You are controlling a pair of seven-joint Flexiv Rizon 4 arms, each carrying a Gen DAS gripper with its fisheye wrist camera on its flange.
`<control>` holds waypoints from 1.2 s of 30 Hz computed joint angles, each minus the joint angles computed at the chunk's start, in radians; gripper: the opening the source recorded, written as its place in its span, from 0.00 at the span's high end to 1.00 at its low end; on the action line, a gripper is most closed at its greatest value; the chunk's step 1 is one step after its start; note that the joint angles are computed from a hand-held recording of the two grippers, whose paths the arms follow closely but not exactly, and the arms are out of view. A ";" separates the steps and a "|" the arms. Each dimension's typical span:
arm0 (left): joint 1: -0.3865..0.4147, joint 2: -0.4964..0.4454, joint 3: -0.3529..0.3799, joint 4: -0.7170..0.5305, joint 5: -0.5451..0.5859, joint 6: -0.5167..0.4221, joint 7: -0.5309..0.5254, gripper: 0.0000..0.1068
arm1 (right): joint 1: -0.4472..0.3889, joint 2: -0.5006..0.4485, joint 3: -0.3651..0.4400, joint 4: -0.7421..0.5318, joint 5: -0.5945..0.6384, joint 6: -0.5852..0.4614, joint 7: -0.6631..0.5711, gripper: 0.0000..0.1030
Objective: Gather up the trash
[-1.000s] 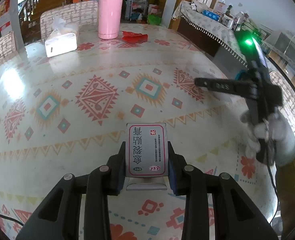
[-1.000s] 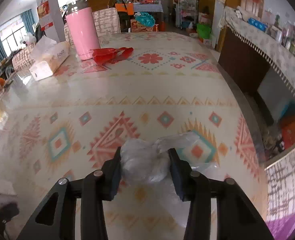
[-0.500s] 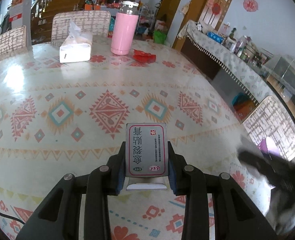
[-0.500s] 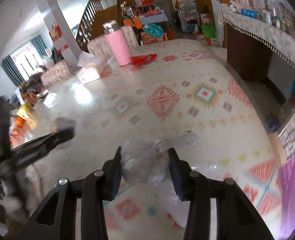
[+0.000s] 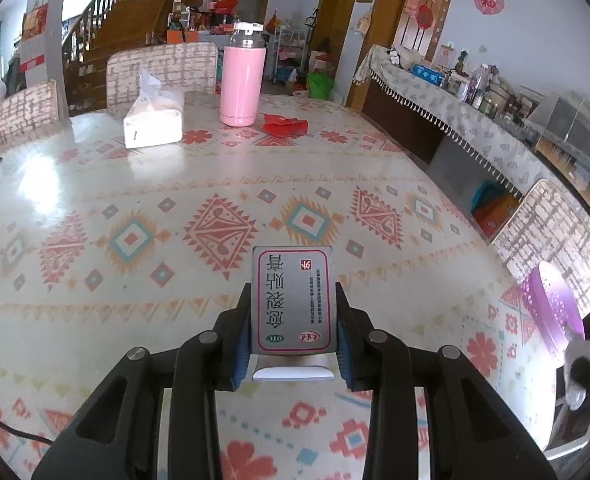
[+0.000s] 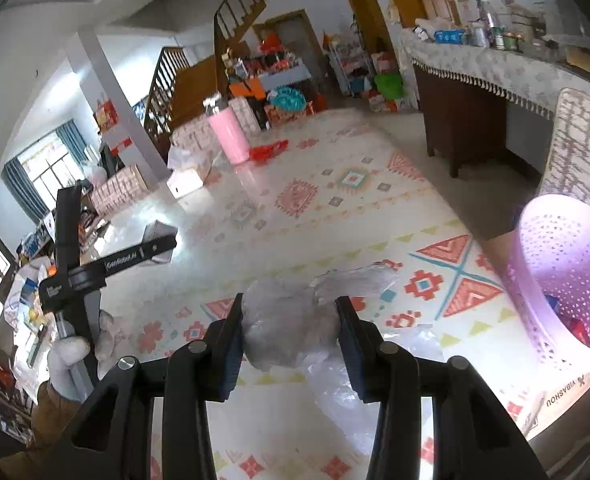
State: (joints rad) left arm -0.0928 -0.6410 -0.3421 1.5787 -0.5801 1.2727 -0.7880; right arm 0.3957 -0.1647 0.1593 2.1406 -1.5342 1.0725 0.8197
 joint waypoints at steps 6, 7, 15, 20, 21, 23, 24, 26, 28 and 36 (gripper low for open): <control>0.043 0.140 -0.042 0.173 -0.047 0.065 0.076 0.69 | 0.000 0.019 0.007 0.012 -0.080 -0.005 0.056 0.55; 0.048 0.170 -0.048 0.208 -0.063 0.078 0.090 0.69 | -0.002 0.017 0.007 0.011 -0.103 0.002 0.072 0.55; -0.075 0.270 0.085 0.315 0.034 0.189 -0.006 0.69 | 0.004 0.014 0.023 0.016 -0.137 -0.010 0.083 0.55; -0.105 0.282 0.119 0.331 0.128 0.194 -0.085 0.69 | 0.021 0.035 0.034 0.037 -0.103 -0.065 0.051 0.55; -0.107 0.281 0.121 0.331 0.143 0.195 -0.095 0.69 | 0.022 0.039 0.035 0.041 -0.101 -0.070 0.050 0.55; -0.122 0.280 0.139 0.330 0.181 0.201 -0.125 0.69 | 0.022 0.044 0.035 0.047 -0.102 -0.074 0.054 0.55; -0.120 0.279 0.138 0.332 0.192 0.204 -0.132 0.69 | 0.022 0.044 0.035 0.048 -0.104 -0.073 0.058 0.55; -0.128 0.278 0.148 0.332 0.222 0.211 -0.153 0.69 | 0.019 0.044 0.033 0.052 -0.110 -0.069 0.068 0.55; -0.139 0.277 0.164 0.330 0.256 0.218 -0.179 0.69 | 0.014 0.042 0.031 0.053 -0.117 -0.061 0.078 0.55; -0.161 0.269 0.190 0.319 0.345 0.237 -0.235 0.69 | 0.006 0.043 0.029 0.062 -0.114 -0.064 0.076 0.55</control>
